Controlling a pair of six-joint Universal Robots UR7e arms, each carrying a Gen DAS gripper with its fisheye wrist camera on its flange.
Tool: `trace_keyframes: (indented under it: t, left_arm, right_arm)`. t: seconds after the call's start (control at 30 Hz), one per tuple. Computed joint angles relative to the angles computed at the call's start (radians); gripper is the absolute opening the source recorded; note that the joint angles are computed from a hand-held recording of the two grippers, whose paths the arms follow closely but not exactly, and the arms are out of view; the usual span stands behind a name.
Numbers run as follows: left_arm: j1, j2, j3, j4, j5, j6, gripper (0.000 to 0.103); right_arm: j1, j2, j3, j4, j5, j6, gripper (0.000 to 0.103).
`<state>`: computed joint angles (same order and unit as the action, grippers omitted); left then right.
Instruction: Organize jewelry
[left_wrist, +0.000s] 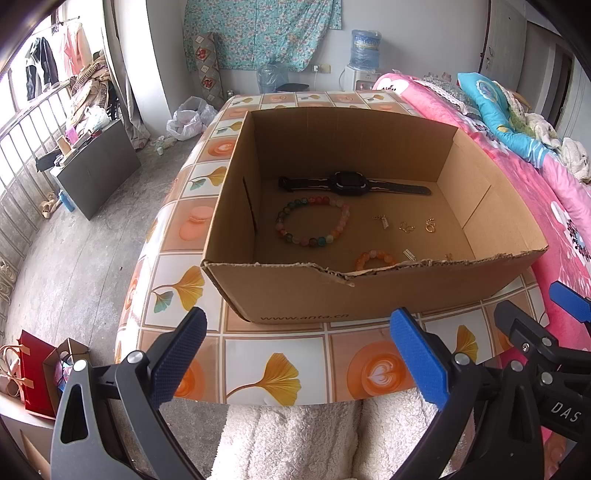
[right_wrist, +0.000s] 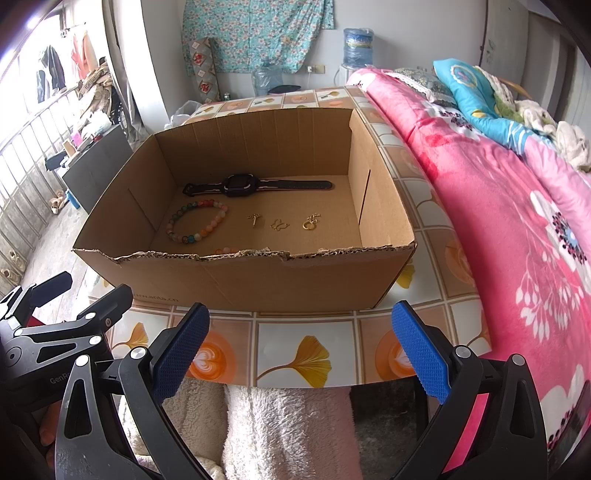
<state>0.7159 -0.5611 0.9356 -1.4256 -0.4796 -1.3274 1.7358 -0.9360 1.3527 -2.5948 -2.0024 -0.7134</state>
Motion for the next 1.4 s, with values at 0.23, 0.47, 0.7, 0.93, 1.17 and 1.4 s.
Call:
trace_keyframes:
  t: [0.23,0.47,0.7,0.93,1.17,1.4]
  left_arm:
    - [0.000,0.002,-0.004,0.003,0.000,-0.002,0.098]
    - [-0.001,0.002,-0.005,0.006,0.000,-0.005,0.098]
    - [0.000,0.002,-0.005,0.002,-0.001,-0.002,0.098]
    - [0.000,0.002,-0.005,0.004,-0.001,-0.003,0.098]
    - [0.002,0.009,-0.019,0.014,-0.010,-0.015,0.098]
    - [0.001,0.011,-0.017,0.006,-0.007,-0.009,0.098]
  right_arm:
    - [0.000,-0.001,0.002,0.001,0.000,0.001,0.095]
    - [-0.001,-0.002,0.003,0.001,0.001,0.000,0.095]
    - [-0.001,-0.003,0.008,-0.002,0.001,0.002,0.095]
    - [-0.001,-0.002,0.006,0.001,0.003,0.002,0.095]
    - [-0.002,-0.002,0.006,0.001,0.004,0.002,0.095]
    - [-0.002,-0.002,0.005,0.003,0.004,0.003,0.095]
